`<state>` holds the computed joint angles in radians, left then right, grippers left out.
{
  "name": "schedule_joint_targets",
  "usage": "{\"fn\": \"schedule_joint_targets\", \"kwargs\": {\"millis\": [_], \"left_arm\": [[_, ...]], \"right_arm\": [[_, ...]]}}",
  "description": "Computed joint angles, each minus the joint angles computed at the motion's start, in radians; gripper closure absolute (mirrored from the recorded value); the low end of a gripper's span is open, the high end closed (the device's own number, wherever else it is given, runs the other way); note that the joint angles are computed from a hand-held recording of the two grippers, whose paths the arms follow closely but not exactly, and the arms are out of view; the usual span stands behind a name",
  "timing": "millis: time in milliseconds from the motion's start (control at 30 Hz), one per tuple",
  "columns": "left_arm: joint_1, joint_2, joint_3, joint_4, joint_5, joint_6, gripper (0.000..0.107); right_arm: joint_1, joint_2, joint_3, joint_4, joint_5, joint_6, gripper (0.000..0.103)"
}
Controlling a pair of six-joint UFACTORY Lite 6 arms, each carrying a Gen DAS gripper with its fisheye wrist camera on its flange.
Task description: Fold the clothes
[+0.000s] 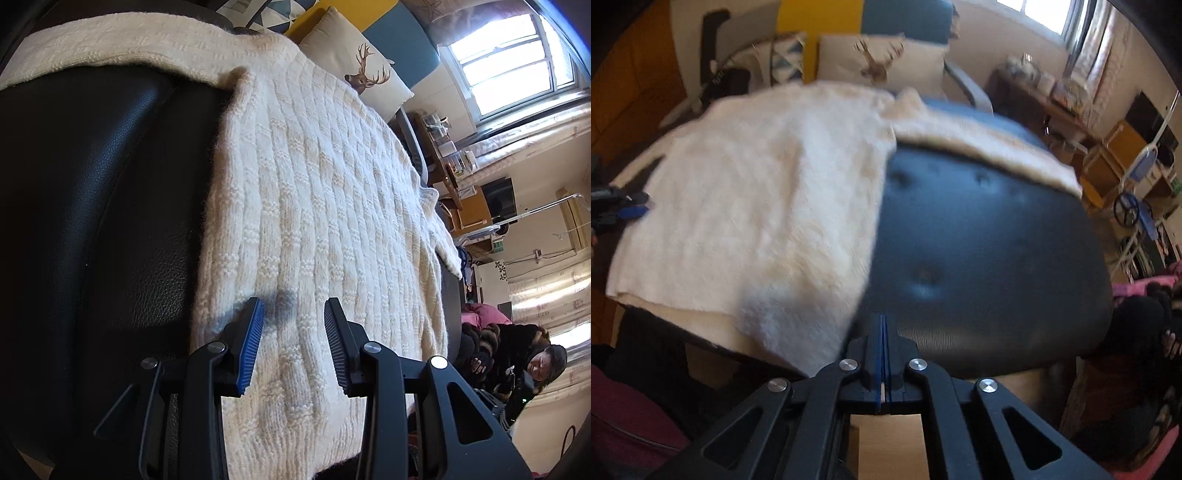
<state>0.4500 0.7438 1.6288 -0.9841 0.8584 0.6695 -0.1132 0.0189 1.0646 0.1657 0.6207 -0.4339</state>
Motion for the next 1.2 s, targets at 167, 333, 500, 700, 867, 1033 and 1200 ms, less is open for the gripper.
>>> {"fn": "schedule_joint_targets", "kwargs": {"millis": [167,333,500,700,867,1033,1200], "left_arm": [[0.003,-0.079,-0.067,0.025,-0.014,0.015,0.066],[-0.01,-0.15,-0.157,0.05,-0.025,0.072,0.064],[0.0,-0.184,-0.205,0.085,-0.016,0.073,0.064],[0.077,-0.266,-0.28,0.125,-0.026,0.061,0.064],[0.121,-0.274,-0.332,0.144,-0.029,0.064,0.064],[0.078,-0.285,-0.351,0.147,-0.066,0.061,0.064],[0.019,-0.33,-0.38,0.208,-0.161,0.057,0.095]], "right_arm": [[-0.03,0.082,0.058,0.311,0.051,-0.177,0.085],[0.06,0.162,0.098,0.251,-0.035,-0.118,0.085],[0.144,0.248,0.122,-0.008,-0.12,0.081,0.085],[0.147,0.239,0.116,-0.025,-0.122,0.048,0.092],[0.122,0.24,0.125,0.043,-0.091,-0.01,0.092],[0.123,0.262,0.145,0.041,-0.089,-0.018,0.091],[0.121,0.251,0.133,0.054,-0.096,-0.033,0.091]]}}
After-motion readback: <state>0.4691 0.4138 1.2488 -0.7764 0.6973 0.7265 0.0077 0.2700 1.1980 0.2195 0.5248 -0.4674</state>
